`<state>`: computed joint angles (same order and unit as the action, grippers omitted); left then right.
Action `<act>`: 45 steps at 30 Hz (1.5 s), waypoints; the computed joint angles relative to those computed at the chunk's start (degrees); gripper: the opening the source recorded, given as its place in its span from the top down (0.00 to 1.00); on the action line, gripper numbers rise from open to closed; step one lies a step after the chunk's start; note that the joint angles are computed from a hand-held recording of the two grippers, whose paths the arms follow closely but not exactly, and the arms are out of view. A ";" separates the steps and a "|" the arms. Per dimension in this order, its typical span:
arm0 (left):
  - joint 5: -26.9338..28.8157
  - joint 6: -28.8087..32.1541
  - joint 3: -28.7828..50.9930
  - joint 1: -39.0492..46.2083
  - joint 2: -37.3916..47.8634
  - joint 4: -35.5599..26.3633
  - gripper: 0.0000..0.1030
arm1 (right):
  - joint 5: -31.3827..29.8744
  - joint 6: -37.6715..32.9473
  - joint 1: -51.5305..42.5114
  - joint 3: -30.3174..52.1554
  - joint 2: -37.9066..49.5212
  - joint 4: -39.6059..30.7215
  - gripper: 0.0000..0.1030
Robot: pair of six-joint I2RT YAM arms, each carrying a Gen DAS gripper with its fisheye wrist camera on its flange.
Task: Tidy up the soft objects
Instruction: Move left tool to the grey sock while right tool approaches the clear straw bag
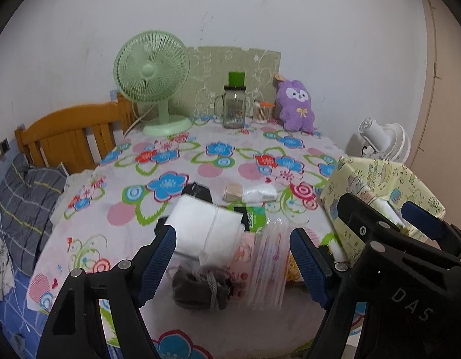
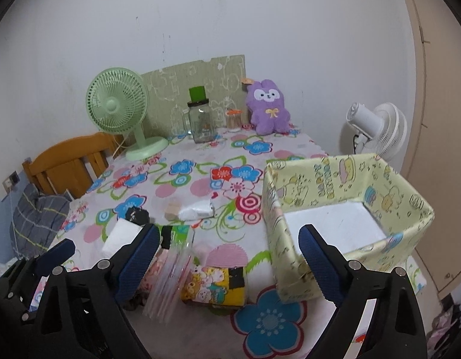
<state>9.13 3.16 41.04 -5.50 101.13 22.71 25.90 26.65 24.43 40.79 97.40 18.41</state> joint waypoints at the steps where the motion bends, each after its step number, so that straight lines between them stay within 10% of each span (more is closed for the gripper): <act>1: 0.15 0.17 0.04 0.29 0.55 0.13 0.23 | 0.21 0.54 0.38 0.23 0.81 0.04 0.08; 28: 2.10 0.96 7.49 4.25 15.35 -3.78 0.32 | -5.35 3.97 3.26 15.01 19.55 -8.17 0.20; 45: 0.95 1.74 7.67 3.33 14.87 -4.24 0.40 | -9.05 2.54 2.77 17.89 21.22 -10.06 0.73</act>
